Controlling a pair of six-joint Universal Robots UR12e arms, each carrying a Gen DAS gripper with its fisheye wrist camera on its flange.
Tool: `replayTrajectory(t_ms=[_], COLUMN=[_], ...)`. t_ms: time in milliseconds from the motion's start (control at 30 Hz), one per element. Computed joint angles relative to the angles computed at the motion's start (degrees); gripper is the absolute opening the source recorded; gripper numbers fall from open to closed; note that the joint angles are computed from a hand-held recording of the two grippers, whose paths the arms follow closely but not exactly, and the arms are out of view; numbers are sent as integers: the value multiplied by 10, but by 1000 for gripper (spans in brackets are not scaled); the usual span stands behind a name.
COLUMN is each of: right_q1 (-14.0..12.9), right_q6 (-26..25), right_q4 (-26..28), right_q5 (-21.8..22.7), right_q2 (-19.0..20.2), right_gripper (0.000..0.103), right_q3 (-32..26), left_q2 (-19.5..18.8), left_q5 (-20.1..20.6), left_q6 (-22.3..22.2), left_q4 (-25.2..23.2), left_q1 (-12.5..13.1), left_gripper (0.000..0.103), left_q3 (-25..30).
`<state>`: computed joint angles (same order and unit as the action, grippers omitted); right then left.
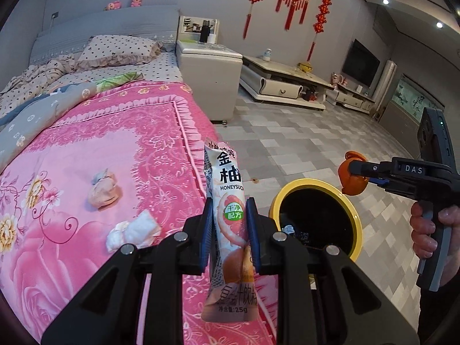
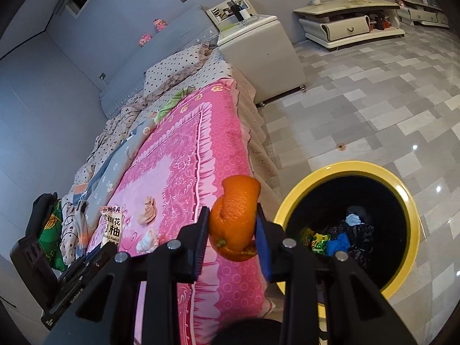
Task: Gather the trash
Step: 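Carry the orange and snack stick in both tools over the yellow bin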
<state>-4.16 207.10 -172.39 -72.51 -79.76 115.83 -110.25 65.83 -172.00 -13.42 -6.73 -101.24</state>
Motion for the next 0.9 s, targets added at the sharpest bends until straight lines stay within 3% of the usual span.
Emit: replayTrajectory(t_ms=[467, 900], right_q1=[-51, -73], right_q6=[15, 28], right_q4=[-15, -10], right_q5=[-5, -16], right_q2=[-6, 22], right_gripper=[28, 29], right_q3=[37, 38], left_q2=[-49, -94], left_q5=[-7, 14], left_q6=[27, 18], left_q4=[-52, -106], left_q1=[-63, -97], left_gripper=[21, 21], left_q3=[61, 106])
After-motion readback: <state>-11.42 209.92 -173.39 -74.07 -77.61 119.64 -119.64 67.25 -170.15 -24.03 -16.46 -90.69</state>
